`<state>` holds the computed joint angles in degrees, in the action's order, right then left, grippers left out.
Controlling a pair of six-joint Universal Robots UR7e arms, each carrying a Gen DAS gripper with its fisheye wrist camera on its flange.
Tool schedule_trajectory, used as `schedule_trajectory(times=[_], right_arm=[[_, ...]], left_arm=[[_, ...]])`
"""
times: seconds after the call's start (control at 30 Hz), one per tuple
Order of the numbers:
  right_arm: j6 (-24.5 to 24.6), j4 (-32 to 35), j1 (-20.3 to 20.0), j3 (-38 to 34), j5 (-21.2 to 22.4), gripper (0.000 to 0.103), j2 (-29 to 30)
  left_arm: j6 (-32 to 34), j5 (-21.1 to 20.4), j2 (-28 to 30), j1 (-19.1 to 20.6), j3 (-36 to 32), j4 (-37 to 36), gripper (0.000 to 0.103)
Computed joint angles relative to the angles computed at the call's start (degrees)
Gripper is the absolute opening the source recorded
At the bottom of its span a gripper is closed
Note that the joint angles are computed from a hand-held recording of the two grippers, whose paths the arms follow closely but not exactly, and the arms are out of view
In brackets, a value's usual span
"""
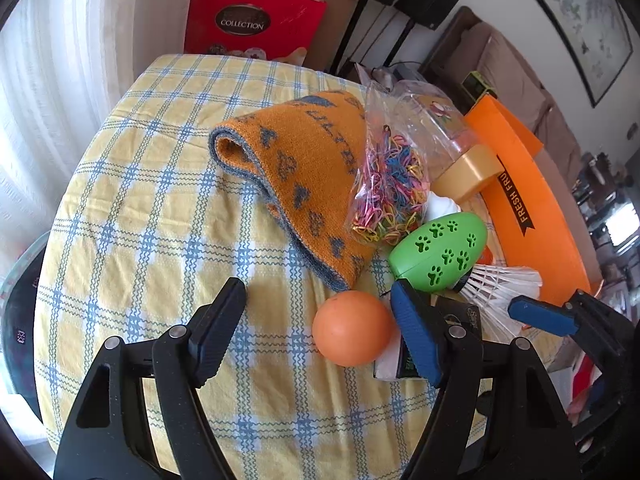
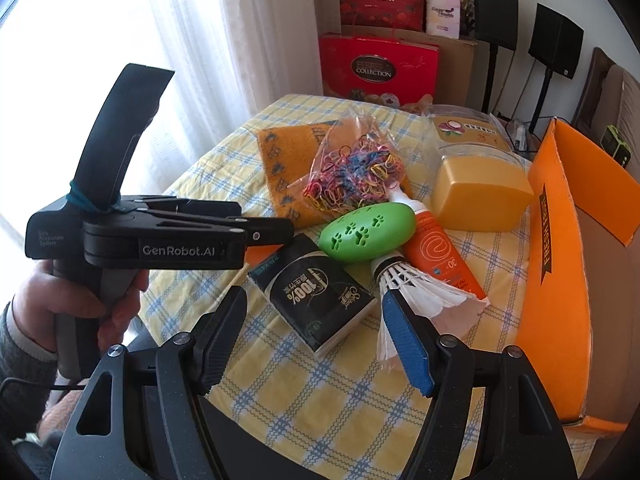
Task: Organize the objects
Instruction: 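Grasp the orange ball with the left tool while the right tool reaches the black tissue pack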
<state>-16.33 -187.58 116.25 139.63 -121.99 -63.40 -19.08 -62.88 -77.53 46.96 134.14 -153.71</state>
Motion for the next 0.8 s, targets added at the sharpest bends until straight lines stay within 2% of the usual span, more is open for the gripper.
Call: schedule_trajectory(times=[0.13,0.3,0.57,0.7,0.8], right_arm=[[-0.55,-0.37,-0.34,-0.13,0.15,0.073,0.93],[-1.4,-0.66,-0.96,-0.4,0.39,0.073,1.82],[-2.04,-1.87,-1.92,-0.39,0.28,0.072,2.95],[-2.77,-2.45,-1.81,-0.55,0.11,0.074,3.68],[-4.22,-3.03,-0.99,-0.78,-1.23,0.077,4.85]], left_arm=[[-0.69,0.84,0.69,-0.11,-0.56,0.5,0.072],[-1.01,-0.15,0.88,-0.3,-0.56,0.52,0.079],[0.05,2.52,2.43,-1.93,0.13,-0.72,0.088],[0.49,3.29,2.61,-2.31,0.44,-1.02,0.088],[1.66,5.16,2.68,-3.3,0.83,-0.01,0.079]])
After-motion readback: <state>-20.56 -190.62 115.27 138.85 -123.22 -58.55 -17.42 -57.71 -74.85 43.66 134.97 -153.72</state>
